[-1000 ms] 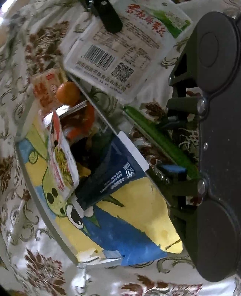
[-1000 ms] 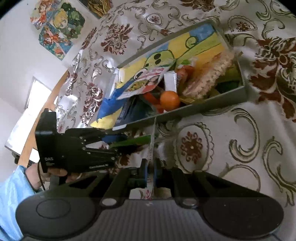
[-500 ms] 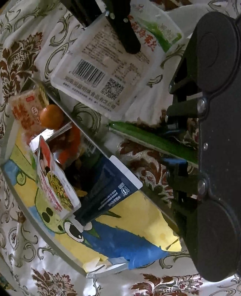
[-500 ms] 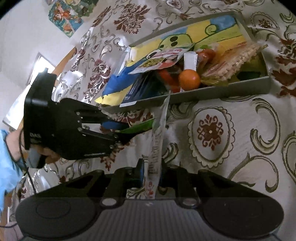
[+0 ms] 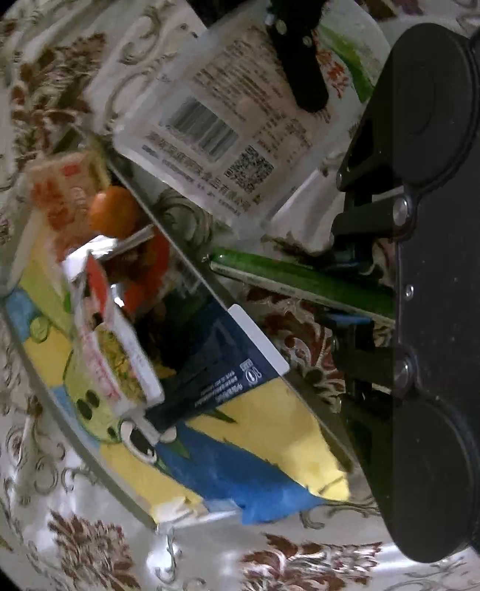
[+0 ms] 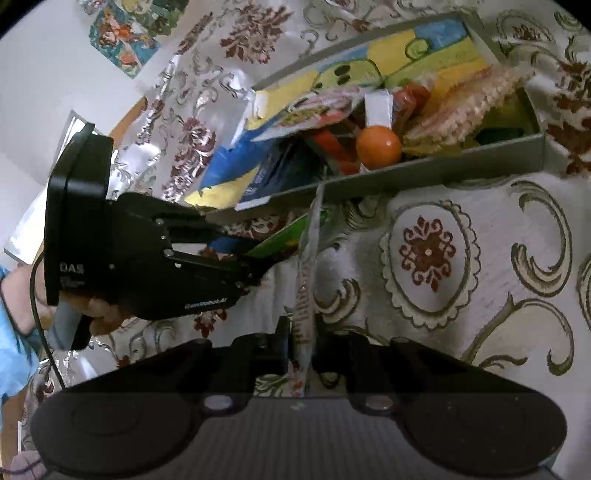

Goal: Organize snacks
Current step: 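Lift and carry the green stick with the left tool while the right tool carries the white packet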

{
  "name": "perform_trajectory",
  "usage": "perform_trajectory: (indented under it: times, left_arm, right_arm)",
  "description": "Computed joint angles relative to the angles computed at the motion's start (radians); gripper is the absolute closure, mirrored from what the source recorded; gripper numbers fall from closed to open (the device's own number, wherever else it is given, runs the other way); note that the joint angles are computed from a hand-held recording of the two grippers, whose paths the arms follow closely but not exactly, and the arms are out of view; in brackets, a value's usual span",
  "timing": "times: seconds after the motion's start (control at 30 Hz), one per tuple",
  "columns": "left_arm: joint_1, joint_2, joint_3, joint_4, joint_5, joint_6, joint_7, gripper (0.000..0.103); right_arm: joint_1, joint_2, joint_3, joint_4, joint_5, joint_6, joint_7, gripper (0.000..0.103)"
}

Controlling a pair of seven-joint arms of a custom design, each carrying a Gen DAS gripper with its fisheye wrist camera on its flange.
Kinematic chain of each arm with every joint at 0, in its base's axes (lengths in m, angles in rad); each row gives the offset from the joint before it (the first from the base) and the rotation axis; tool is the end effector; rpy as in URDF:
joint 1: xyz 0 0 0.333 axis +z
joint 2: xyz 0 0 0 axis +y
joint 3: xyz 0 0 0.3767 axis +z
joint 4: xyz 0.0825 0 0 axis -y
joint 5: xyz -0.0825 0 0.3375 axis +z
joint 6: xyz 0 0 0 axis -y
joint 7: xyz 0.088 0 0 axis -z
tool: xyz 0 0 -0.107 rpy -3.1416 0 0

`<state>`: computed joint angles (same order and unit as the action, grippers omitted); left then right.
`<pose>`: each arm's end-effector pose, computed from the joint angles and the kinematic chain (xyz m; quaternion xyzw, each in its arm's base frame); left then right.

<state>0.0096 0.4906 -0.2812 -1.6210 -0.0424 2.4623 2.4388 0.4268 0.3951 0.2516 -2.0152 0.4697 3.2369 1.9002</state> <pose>0.6835 -0.1494 0.4635 -0.2498 0.9478 -0.1540 0.1249 0.5370 0.3472 0.4404 -0.5801 0.7085 0.0014 0.4018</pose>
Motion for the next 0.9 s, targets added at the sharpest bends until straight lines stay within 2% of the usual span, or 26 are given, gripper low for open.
perform_trajectory:
  times: [0.17,0.37,0.53,0.63,0.8,0.9]
  left_arm:
    - [0.056,-0.097,-0.046,-0.116,-0.119,0.042,0.062,0.083]
    - [0.040,-0.178,-0.030,-0.198,-0.194,0.089,0.078,0.084]
    - [0.032,-0.203,-0.029,-0.194,-0.262,0.086,0.096,0.084]
    - [0.017,-0.199,-0.023,-0.176,-0.283,0.104,0.081,0.084]
    - [0.007,-0.177,-0.029,-0.136,-0.317,0.136,0.054,0.084]
    - [0.001,-0.147,-0.033,-0.096,-0.321,0.155,0.013,0.084]
  right_arm:
    - [-0.014,-0.018,0.031,-0.023,0.004,0.038,-0.005,0.092]
    - [-0.039,-0.048,0.067,-0.072,0.000,0.116,0.027,0.092]
    - [-0.002,-0.079,0.015,-0.126,-0.009,0.214,0.085,0.092]
    - [-0.041,-0.080,0.040,-0.159,-0.051,0.302,0.167,0.092]
    - [-0.030,-0.064,-0.009,-0.184,-0.094,0.431,0.255,0.092]
    - [-0.010,-0.035,-0.057,-0.155,-0.089,0.479,0.251,0.092]
